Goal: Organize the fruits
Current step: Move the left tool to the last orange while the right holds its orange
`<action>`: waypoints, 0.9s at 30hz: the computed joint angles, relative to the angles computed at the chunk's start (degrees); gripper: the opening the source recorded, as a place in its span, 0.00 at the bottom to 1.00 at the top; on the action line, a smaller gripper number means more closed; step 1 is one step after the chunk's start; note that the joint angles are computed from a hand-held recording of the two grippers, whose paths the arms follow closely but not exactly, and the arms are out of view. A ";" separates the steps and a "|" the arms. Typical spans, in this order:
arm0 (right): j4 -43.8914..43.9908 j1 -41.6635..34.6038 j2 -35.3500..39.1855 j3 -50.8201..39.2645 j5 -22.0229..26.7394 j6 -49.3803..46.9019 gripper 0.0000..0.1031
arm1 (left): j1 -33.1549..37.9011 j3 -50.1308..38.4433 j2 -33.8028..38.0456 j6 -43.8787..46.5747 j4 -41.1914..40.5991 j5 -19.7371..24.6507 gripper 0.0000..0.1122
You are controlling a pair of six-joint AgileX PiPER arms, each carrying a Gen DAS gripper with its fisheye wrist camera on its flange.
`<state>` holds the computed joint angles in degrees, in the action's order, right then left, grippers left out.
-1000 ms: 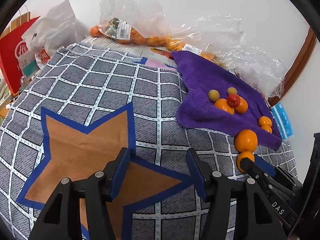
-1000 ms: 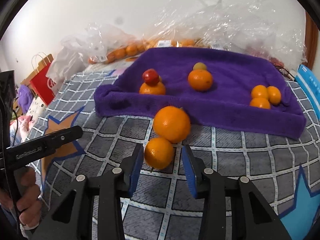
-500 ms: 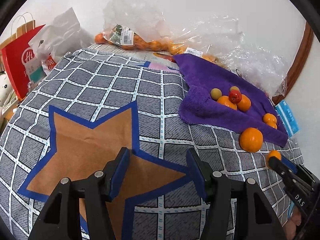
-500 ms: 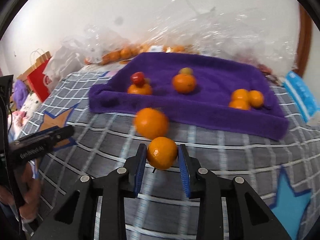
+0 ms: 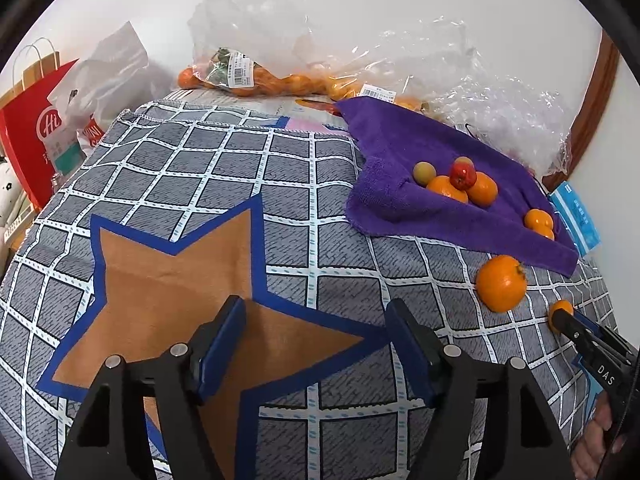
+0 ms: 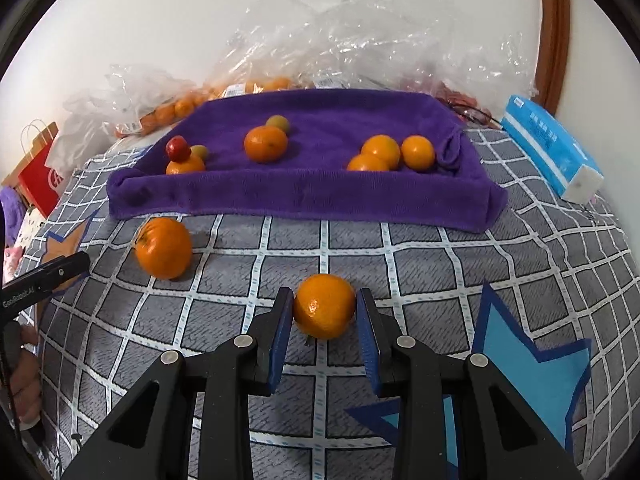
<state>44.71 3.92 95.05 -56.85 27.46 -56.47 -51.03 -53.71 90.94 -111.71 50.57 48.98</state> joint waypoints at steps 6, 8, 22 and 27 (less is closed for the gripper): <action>-1.27 1.22 1.71 -1.20 -0.44 2.27 0.31 | -0.06 2.05 -1.41 -3.31 2.17 -2.01 0.64; -0.58 1.01 1.78 -1.35 0.12 1.40 0.31 | -0.13 2.20 -1.48 -3.81 2.44 -2.10 0.64; 6.31 -3.54 -0.11 0.34 -1.94 -6.97 0.31 | -1.17 -3.79 0.02 2.08 -1.47 -6.31 0.66; 6.62 -5.00 -0.35 0.71 -3.03 -8.33 0.31 | -0.75 -8.23 3.69 6.27 -3.29 -8.90 0.69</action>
<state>51.33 -1.09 94.70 -56.14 24.43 -64.80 -51.78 -61.94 94.63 -105.44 47.28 40.08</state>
